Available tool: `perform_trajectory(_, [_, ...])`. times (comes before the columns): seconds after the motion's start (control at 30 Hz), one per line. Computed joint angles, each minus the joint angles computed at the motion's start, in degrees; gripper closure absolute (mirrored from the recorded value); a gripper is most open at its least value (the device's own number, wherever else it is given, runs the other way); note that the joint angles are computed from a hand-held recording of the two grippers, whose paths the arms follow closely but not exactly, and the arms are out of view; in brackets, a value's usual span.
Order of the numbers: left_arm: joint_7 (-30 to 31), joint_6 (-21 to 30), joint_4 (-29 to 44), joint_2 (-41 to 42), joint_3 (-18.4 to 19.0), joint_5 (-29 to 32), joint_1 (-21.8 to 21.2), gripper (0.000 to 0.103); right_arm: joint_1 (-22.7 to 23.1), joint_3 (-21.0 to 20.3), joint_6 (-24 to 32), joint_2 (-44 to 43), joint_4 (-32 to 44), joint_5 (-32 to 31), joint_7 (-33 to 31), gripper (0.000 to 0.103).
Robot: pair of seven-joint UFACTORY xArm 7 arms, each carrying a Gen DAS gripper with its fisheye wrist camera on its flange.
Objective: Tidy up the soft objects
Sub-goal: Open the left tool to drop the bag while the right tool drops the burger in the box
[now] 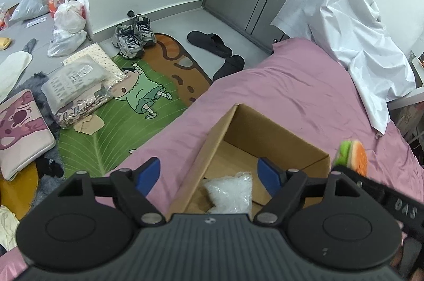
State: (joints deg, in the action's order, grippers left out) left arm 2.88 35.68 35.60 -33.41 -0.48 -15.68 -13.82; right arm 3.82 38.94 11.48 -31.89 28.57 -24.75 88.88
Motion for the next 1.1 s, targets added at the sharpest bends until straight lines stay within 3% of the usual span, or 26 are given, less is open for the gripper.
perform_trajectory(0.07, [-0.2,0.9,0.0,-0.8,0.2,0.1,0.3,0.023,-1.2,0.7,-1.9,0.4,0.3,-0.5,0.5,0.062])
perform_trajectory(0.17, [-0.4,2.3,0.4,-1.5,0.5,-0.1,0.3,0.019,-1.3,0.9,-1.9,1.9,1.6,-0.8,-1.3,0.052])
perform_trajectory(0.23, [-0.7,3.2,0.6,-2.1,0.4,-0.1,0.5,0.016,-0.7,0.7,-0.8,1.6,1.8,-0.5,-1.6,0.041])
perform_trajectory(0.33, [-1.3,4.4,0.7,-3.1,-0.1,0.4,0.7,0.016,1.9,-1.3,0.0,-0.9,0.3,1.1,-1.6,0.041])
perform_trajectory(0.57, [-2.3,6.0,0.6,-6.2,-1.3,0.6,-0.5,0.01,12.8,-9.4,9.5,-5.5,-0.8,6.2,-9.0,0.041])
perform_trajectory(0.7, [-3.1,6.2,-0.3,-8.3,-1.7,0.2,-1.5,0.006,16.8,-11.8,15.4,-9.3,-1.4,9.0,-12.8,0.041])
perform_trajectory(1.1, [-7.5,7.7,-1.9,-14.6,-4.5,1.5,-3.9,0.0,21.8,-13.9,25.1,-23.9,-6.1,14.9,-18.1,0.033])
